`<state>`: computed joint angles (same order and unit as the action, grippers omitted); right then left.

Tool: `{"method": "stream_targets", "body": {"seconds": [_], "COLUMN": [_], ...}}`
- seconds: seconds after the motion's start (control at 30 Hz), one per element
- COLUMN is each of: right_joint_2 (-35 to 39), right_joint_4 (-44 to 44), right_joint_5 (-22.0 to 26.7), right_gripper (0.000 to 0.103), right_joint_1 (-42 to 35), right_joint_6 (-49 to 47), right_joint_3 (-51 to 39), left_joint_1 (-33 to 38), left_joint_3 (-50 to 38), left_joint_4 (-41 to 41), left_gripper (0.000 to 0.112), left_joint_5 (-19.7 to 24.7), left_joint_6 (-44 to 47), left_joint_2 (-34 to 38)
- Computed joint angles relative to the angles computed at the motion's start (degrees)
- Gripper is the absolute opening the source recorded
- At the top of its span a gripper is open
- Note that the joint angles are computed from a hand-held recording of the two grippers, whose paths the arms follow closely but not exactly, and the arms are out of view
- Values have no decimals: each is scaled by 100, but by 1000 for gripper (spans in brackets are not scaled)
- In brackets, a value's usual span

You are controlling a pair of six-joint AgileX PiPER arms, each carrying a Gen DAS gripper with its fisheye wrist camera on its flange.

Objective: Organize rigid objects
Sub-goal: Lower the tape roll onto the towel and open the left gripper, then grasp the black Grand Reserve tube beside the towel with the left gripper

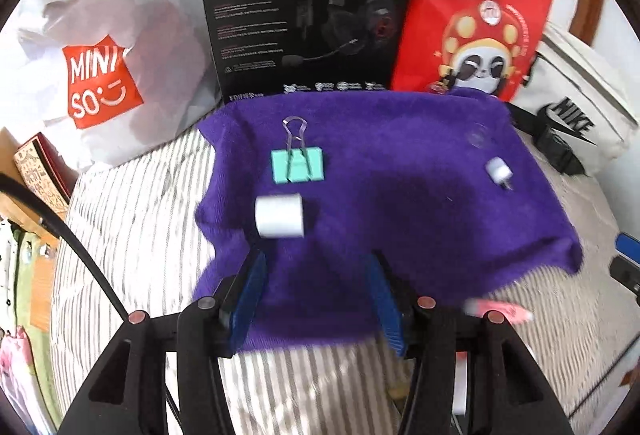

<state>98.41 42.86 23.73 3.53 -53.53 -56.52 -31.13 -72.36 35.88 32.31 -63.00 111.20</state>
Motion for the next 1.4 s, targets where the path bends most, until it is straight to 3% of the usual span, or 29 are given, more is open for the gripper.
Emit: {"method": "stream_targets", "body": {"seconds": [0.3,0.57,0.8,1.17,1.27,1.4], "right_joint_2": [-562,-711,-662,-131,73,348], "right_joint_4": [541,873,1140,1993,2185,2213], "right_joint_5": [6,53,89,91,285,312], "right_gripper": [51,51,51,57,59,63], "right_joint_1": [-218,-324,-164,738,826,981], "right_joint_6": [-652,-1113,-1389,-2498,-2795,-2950], "right_joint_3": [694,1076,1223,1071,904,678], "left_joint_1": [-833,-1006,-1049,-1318,-1222,-1092], "left_joint_3": [1075,1431,1388,1236,1480,1864], "left_joint_4": [142,-243,-45,825,1037,1156], "left_gripper": [55,55,60,61,53,30], "left_joint_5": [-167,-966,-916,-2,-289,-370], "left_joint_6": [-953,-1192,-1484,-2011,-2174,-2366], "left_joint_2": [-622,-333,-174,21,-108,-379]}}
